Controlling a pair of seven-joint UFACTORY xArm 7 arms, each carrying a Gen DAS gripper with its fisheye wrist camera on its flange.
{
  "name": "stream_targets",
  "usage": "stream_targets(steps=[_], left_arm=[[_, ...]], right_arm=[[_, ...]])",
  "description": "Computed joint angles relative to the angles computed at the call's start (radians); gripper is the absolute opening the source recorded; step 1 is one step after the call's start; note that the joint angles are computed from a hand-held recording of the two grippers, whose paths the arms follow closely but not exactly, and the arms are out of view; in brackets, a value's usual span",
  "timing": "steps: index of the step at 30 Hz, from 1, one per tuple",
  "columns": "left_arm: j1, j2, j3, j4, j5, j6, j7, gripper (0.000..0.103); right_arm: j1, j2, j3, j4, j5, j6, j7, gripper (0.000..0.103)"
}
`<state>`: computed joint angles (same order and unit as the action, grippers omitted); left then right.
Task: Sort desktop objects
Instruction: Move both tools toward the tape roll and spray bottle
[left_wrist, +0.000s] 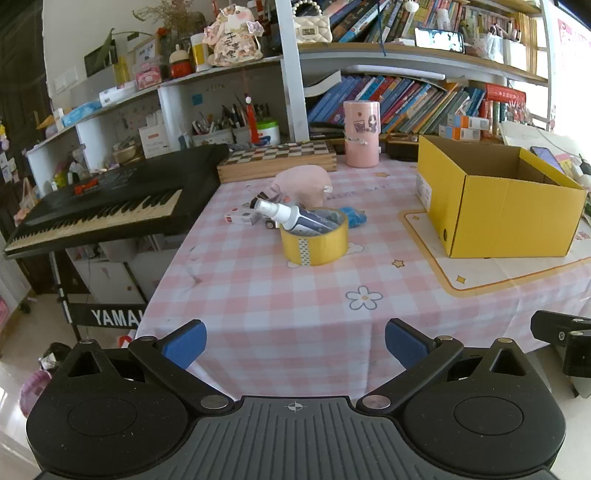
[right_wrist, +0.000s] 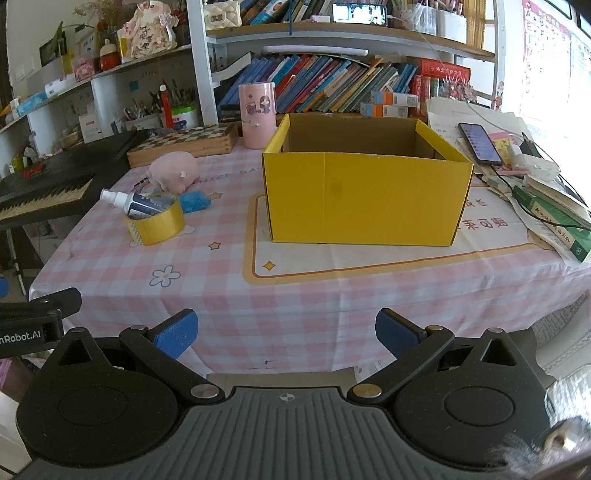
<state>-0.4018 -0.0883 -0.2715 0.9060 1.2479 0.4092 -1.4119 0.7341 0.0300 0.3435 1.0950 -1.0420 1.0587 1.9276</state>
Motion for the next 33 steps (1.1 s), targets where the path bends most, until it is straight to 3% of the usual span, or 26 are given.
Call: stream_targets(steps=[33], left_arm=[[0.006, -0.001, 0.006, 0.004, -0.005, 0.002, 0.002, 0.103]], right_arm=[[-0.007, 0.019, -0.016, 0.021, 0.003, -0.063, -0.076, 0.103]])
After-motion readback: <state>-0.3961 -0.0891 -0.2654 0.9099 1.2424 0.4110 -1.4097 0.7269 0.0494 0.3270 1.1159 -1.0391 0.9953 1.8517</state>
